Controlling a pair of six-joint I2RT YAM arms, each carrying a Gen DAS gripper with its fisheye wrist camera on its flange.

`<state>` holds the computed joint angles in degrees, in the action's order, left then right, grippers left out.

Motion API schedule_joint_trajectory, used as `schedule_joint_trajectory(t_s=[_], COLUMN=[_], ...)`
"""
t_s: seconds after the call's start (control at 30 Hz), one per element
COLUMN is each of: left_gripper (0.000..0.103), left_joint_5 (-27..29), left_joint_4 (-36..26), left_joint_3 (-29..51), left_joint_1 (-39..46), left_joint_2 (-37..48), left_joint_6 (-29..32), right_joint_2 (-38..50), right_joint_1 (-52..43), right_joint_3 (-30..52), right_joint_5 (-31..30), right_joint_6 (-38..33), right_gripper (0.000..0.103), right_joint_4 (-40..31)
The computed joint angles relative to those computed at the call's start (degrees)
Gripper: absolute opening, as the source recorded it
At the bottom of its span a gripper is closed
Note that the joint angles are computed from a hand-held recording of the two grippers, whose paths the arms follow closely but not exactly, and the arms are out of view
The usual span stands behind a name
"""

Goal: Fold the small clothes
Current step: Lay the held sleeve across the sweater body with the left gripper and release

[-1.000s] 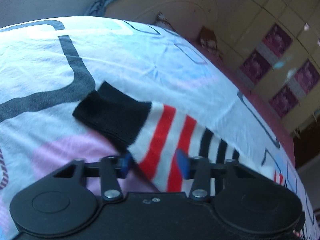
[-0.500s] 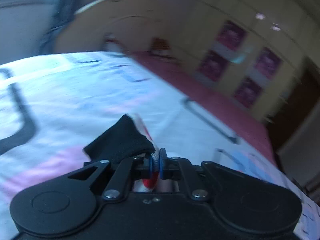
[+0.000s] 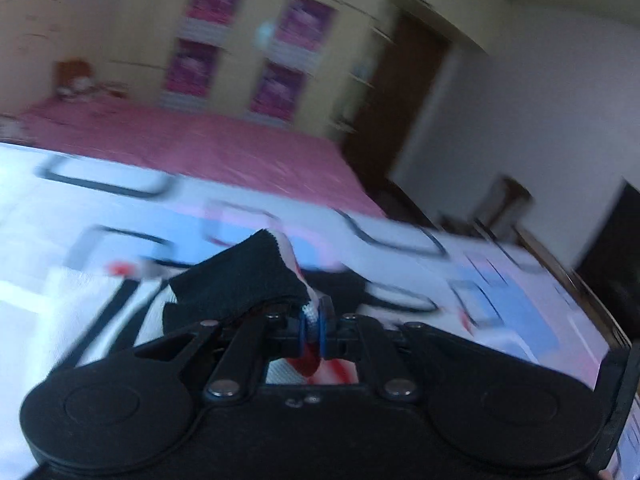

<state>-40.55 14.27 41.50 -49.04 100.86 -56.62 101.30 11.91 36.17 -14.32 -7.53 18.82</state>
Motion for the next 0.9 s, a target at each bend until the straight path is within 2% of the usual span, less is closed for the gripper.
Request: schedule_joint_trajectory(t_s=[0.07,0.13,0.17,0.23,0.27,0.33,0.37,0.4,0.5,0.6,0.73,0.8,0.9], left_gripper=[0.006,0.011,0.02,0.026,0.029,0.051,0.066,0.07,0.07,0.07,0.069,0.068,0.066], left_joint_5=[4.59,7.58,9.45,11.36,10.94,7.96,5.43,2.41,-2.95,-6.17,-5.53,-4.27,-3.33], left_joint_4=[0.54,-2.2,-4.19,-10.12,-10.24,-11.64,-12.67,-14.48,-21.73,-32.75,-44.14,-46.9,-45.02], left_joint_3=[6.89,13.36,15.89,20.19,19.45,17.84,16.39,15.74,12.77,10.14,7.73,7.69,7.45], left_joint_1=[0.43,0.31,0.45,0.0,-0.57,-2.24,-3.15,-4.3,-6.6,-8.56,-11.11,-11.18,-9.31], left_joint_2=[8.04,15.28,17.81,20.88,20.47,19.09,17.73,16.66,12.81,10.33,10.74,12.14,14.57], left_joint_6=[3.75,5.07,5.61,5.85,5.85,4.58,3.43,1.77,-4.54,-15.76,-30.27,-32.86,-32.15], right_joint_2=[-0.62,-1.1,-1.37,-1.95,-2.23,-2.65,-2.69,-2.93,-3.67,-4.37,-1.38,1.33,3.89], right_joint_1=[-2.67,-5.17,-6.33,-8.16,-8.83,-9.44,-9.49,-9.2,-7.01,-3.06,3.3,5.8,7.7], right_joint_3=[-0.32,-0.22,-0.18,0.03,0.13,0.14,0.36,0.31,-0.25,-1.42,-1.7,-1.19,-0.02], right_joint_5=[-1.05,-2.34,-3.22,-5.4,-6.69,-8.77,-9.7,-10.6,-11.89,-12.02,-7.22,-4.52,-1.75], right_joint_6=[-0.96,-1.85,-2.31,-3.26,-3.69,-3.94,-3.98,-3.84,-3.53,-3.97,-4.53,-4.29,-2.67], right_gripper=[0.061,0.061,0.061,0.061,0.061,0.061,0.061,0.061,0.061,0.061,0.061,0.061,0.059], right_joint_4=[-0.53,-1.64,-2.2,-3.69,-4.49,-5.53,-6.25,-6.75,-6.65,-5.67,-2.11,0.51,3.53])
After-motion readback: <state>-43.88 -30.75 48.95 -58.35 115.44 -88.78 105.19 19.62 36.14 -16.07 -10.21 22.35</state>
